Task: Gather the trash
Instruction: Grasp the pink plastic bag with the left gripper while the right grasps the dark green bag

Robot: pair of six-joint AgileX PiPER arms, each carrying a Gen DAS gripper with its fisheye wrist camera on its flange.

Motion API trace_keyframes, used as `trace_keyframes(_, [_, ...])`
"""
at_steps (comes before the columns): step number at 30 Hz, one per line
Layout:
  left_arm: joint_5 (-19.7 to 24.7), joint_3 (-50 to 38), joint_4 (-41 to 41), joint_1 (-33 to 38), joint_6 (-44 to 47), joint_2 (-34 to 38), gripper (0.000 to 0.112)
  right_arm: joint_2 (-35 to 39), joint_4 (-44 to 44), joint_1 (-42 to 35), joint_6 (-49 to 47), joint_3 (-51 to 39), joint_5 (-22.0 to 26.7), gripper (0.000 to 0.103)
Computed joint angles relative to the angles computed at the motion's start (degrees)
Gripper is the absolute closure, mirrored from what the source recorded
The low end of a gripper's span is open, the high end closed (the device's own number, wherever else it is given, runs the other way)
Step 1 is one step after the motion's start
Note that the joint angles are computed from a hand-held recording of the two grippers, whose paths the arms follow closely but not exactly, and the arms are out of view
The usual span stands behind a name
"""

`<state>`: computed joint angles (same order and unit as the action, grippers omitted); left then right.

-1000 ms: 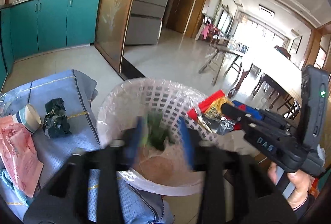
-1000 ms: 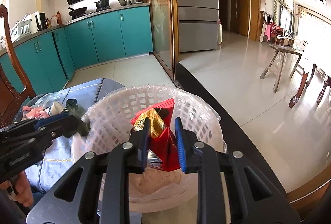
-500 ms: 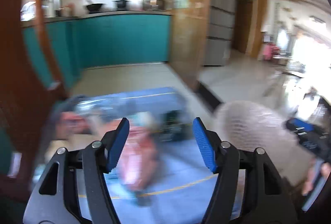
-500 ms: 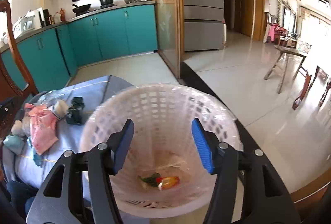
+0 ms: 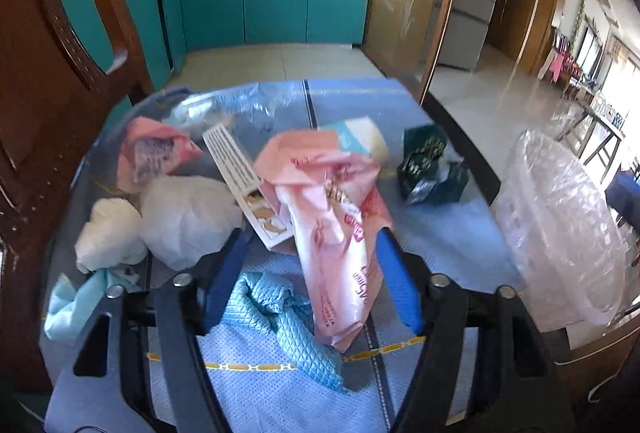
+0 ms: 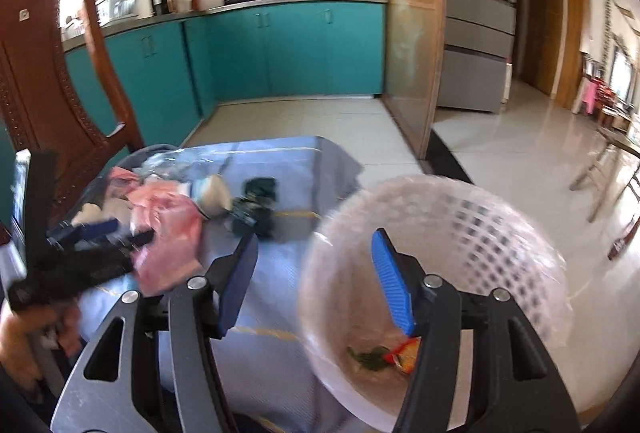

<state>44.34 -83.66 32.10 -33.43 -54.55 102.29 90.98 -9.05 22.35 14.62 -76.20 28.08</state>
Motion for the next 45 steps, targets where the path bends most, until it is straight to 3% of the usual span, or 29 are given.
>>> trace_keyframes(1, [-0.74,0.19,-2.03,0.61,1.72,0.2,0.073,2.39,0.09,0.65,-0.04,-2.96,0.99,0.039])
trace_keyframes(4, [-3.27,2.33,-5.61,2.13,4.17,-0.77,0.091,11.03,3.24,1.98,-2.28,-14.2,5.87,0.039])
trace_keyframes(9, [-10.43,8.99,-7.9,4.09,4.69,-5.67,0.095,28.14,-6.2,6.76,4.39,-36.22,18.51,0.039])
trace_keyframes(12, [-14.46,12.77,-5.39,4.43,2.03,-8.7,0.095,34.44,-8.43,8.19,5.23,-43.59,23.34,0.039])
trace_keyframes(16, [-17.59,16.82,2.68,3.67,-6.07,-12.23,0.095,35.0,-9.24,8.9,7.61,-41.3,21.95,0.049])
trace_keyframes(18, [-18.37,18.07,6.12,3.28,-9.6,-13.22,0.095,32.63,-12.54,9.67,10.32,-36.24,18.56,0.055])
trace_keyframes(21, [-18.14,19.03,11.31,2.41,-15.17,-13.95,0.095,28.59,-10.98,9.1,9.86,-30.04,14.23,0.068])
trace_keyframes(22, [-17.97,19.23,12.66,2.19,-16.64,-14.09,0.095,26.56,-9.11,8.53,8.6,-27.22,12.15,0.08])
trace_keyframes(25, [-17.47,20.41,16.59,1.61,-20.55,-15.24,0.095,21.44,-6.05,7.48,6.93,-20.58,8.12,0.08])
trace_keyframes(30, [-14.57,21.5,23.03,-0.96,-27.24,-16.93,0.095,13.42,0.96,6.37,1.37,-11.04,3.07,0.08])
trace_keyframes(32, [-10.45,19.51,19.77,-1.93,-23.86,-16.82,0.095,9.56,0.94,6.55,1.44,-6.91,1.52,0.08])
trace_keyframes(33, [-6.69,18.54,19.76,-3.23,-23.87,-16.96,0.095,8.33,-0.24,6.8,2.43,-5.72,1.15,0.08])
trace_keyframes(40, [8.46,15.17,25.61,-12.5,-26.35,-18.27,0.095,-0.61,-15.51,11.28,15.26,0.62,1.18,0.08])
trace_keyframes(45, [16.35,12.61,27.04,-17.6,-26.53,-19.21,0.095,-5.24,-19.91,13.72,18.79,2.2,1.98,0.08])
